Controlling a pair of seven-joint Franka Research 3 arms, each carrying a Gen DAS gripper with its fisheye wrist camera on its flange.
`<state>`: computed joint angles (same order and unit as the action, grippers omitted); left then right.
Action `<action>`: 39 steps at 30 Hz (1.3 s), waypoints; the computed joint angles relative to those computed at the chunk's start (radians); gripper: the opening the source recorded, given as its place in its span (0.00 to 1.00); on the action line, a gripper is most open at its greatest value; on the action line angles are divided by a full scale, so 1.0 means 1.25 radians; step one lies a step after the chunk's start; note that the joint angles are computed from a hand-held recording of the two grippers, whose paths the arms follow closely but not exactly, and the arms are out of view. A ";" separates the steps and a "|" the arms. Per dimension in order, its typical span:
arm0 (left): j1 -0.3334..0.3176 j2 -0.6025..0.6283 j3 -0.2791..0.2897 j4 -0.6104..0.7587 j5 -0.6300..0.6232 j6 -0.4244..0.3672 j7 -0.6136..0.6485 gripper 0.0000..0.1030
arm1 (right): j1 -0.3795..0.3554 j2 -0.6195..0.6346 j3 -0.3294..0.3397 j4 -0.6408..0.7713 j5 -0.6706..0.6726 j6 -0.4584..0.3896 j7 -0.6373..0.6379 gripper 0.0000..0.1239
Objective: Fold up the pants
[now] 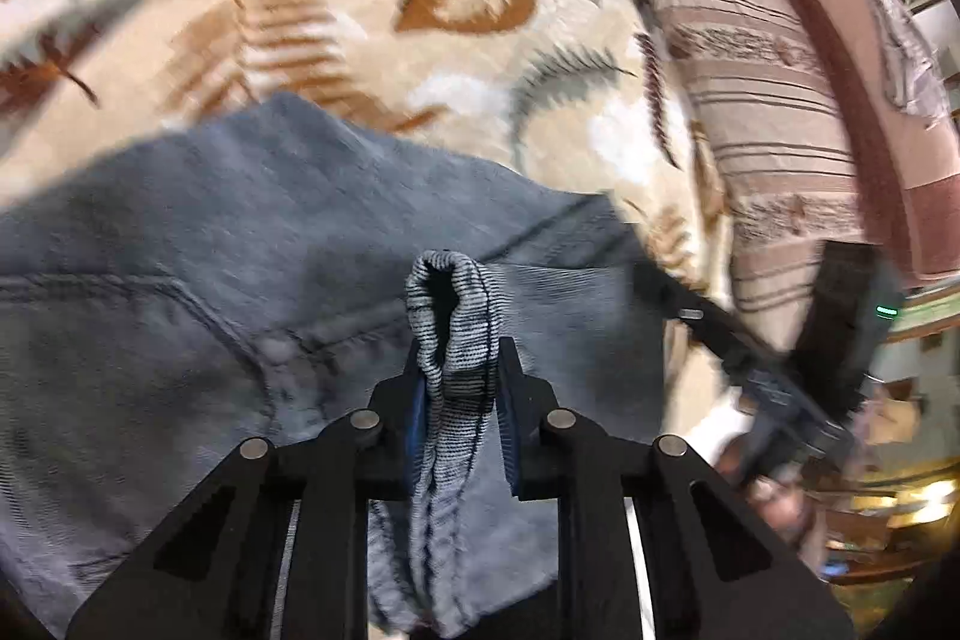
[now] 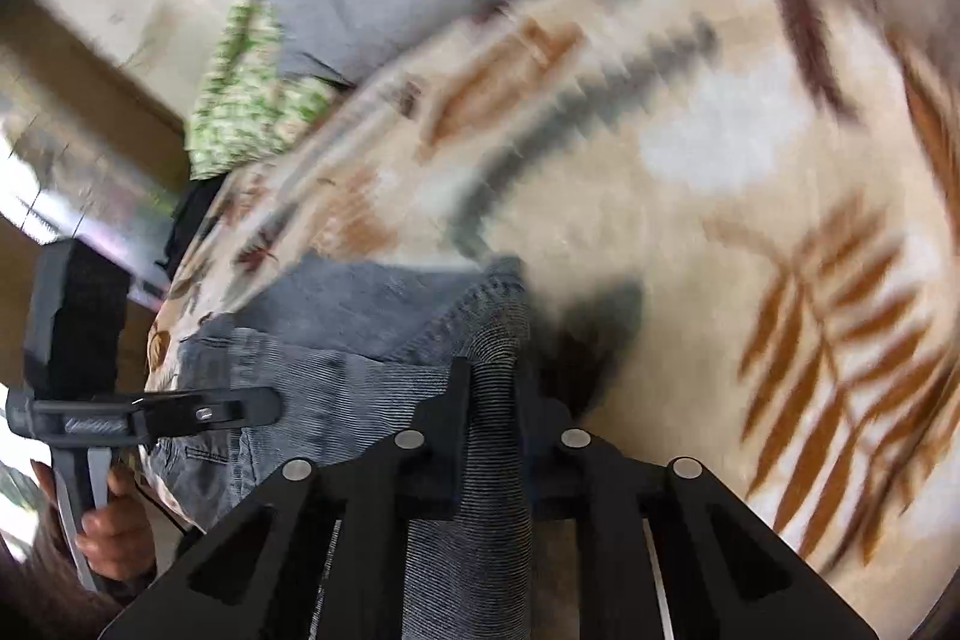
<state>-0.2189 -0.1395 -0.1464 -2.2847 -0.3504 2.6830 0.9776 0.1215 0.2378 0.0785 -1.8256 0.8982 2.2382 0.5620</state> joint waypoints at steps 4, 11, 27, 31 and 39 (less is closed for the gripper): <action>0.022 0.026 -0.008 0.014 0.083 -0.036 -0.056 0.17 | 0.035 0.002 0.006 -0.022 -0.049 0.101 -0.005 0.09; 0.032 0.061 -0.024 0.043 0.163 -0.063 -0.100 0.18 | 0.029 0.055 0.011 0.005 -0.103 0.117 0.053 0.19; -0.035 -0.057 -0.013 -0.063 0.075 -0.070 -0.073 0.47 | -0.006 -0.073 -0.028 -0.133 -0.076 -0.011 -0.016 0.18; -0.043 -0.084 -0.014 -0.094 0.068 -0.058 -0.090 0.46 | -0.007 -0.108 -0.038 -0.163 -0.063 0.006 -0.036 0.15; -0.036 -0.059 -0.041 -0.090 0.182 -0.064 -0.161 0.48 | 0.003 -0.110 -0.040 -0.201 -0.080 0.069 -0.008 0.17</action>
